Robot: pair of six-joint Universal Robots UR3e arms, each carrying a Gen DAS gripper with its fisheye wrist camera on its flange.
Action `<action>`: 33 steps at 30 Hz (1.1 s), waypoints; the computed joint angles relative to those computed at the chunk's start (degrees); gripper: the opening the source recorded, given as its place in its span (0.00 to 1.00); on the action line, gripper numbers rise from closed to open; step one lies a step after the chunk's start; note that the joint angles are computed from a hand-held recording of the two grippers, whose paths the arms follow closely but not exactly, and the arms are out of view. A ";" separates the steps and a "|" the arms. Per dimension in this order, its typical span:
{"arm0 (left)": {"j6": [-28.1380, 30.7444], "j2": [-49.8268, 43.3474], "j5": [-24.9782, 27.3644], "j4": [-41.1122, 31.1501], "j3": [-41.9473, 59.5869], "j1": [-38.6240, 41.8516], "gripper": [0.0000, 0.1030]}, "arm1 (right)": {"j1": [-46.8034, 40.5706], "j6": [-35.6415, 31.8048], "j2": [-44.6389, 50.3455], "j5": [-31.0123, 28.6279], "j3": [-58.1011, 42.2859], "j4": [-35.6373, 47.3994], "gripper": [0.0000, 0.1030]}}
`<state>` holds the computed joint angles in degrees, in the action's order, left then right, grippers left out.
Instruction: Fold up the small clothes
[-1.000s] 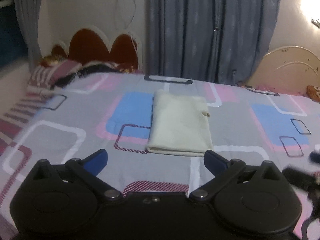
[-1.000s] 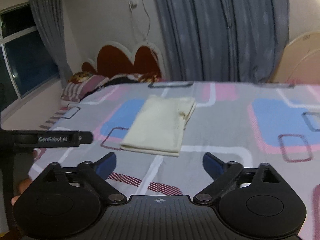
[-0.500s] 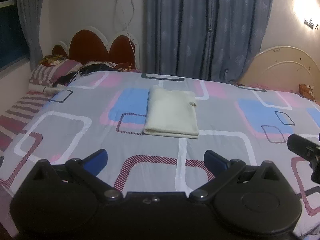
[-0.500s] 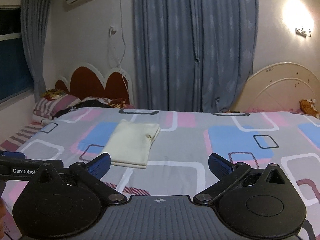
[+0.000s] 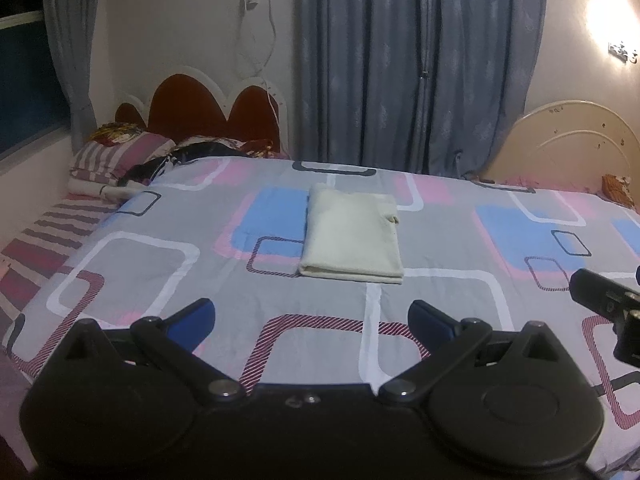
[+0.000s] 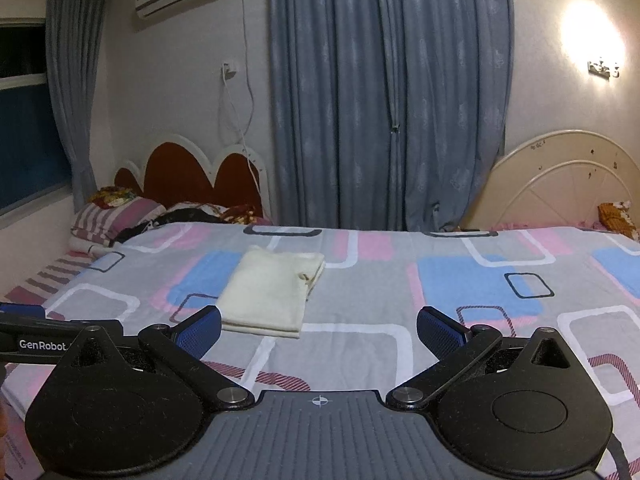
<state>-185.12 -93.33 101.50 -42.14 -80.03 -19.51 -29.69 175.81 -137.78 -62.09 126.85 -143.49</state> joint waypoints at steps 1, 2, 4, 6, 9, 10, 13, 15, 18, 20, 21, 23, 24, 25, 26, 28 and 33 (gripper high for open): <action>-0.17 0.08 -0.12 -0.15 0.02 0.05 1.00 | -0.05 -0.06 -0.13 0.13 0.09 0.02 1.00; -0.25 0.18 0.03 -0.14 -0.07 -0.02 1.00 | -0.20 -0.15 -0.03 0.38 0.22 -0.18 1.00; -0.31 0.25 0.41 0.12 -0.26 -0.17 1.00 | -0.23 -0.10 -0.03 0.46 0.37 -0.35 1.00; -0.55 0.32 0.57 0.21 -0.45 -0.21 1.00 | -0.52 -0.11 -0.17 0.82 0.54 -0.34 1.00; -0.82 0.70 0.41 -0.10 -0.77 -0.06 1.00 | -0.34 -0.13 -0.22 0.56 0.54 -0.35 1.00; -0.93 0.74 0.48 -0.16 -0.80 -0.08 1.00 | -0.25 -0.10 -0.13 0.50 0.54 -0.44 1.00; -0.88 0.82 0.99 -0.27 -0.83 -0.18 1.00 | 0.36 0.16 0.25 -0.10 0.48 -0.80 1.00; -0.90 0.47 1.47 -0.59 -0.28 -0.38 1.00 | 0.06 -0.16 -0.45 0.24 0.57 -0.01 1.00; -1.05 0.62 1.53 -0.75 -0.47 -0.37 1.00 | 1.05 0.11 -0.07 -0.49 0.45 -0.21 1.00; -1.22 0.67 1.40 -1.03 -0.39 -0.25 1.00 | 0.68 -0.15 -0.65 -0.03 0.48 0.48 1.00; -1.23 0.76 1.37 -1.11 -0.44 -0.19 1.00 | 0.84 -0.08 -0.57 -0.16 0.47 0.39 1.00; -1.26 0.89 1.42 -1.26 -0.47 -0.22 1.00 | 1.02 0.01 -0.45 -0.40 0.50 0.16 1.00; -1.27 0.86 1.52 -1.15 -0.50 -0.28 1.00 | 1.19 0.10 -0.35 -0.56 0.48 0.10 1.00; -1.24 0.84 1.57 -1.14 -0.49 -0.28 1.00 | 1.23 0.12 -0.36 -0.53 0.51 0.14 1.00; -1.22 0.87 1.41 -1.15 -0.53 -0.16 1.00 | 1.70 0.29 -0.15 -0.93 0.56 -0.12 1.00; -1.25 0.83 1.27 -1.40 -0.41 -0.04 1.00 | 2.57 0.56 0.14 -1.76 0.74 -0.64 1.00; -0.80 0.99 0.69 -1.38 -0.68 0.56 1.00 | 2.90 0.50 0.23 -2.12 0.71 -0.47 1.00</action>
<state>-185.92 -92.35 102.19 -43.52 -80.71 -18.95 -26.79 176.31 -137.55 -64.21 127.56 -143.96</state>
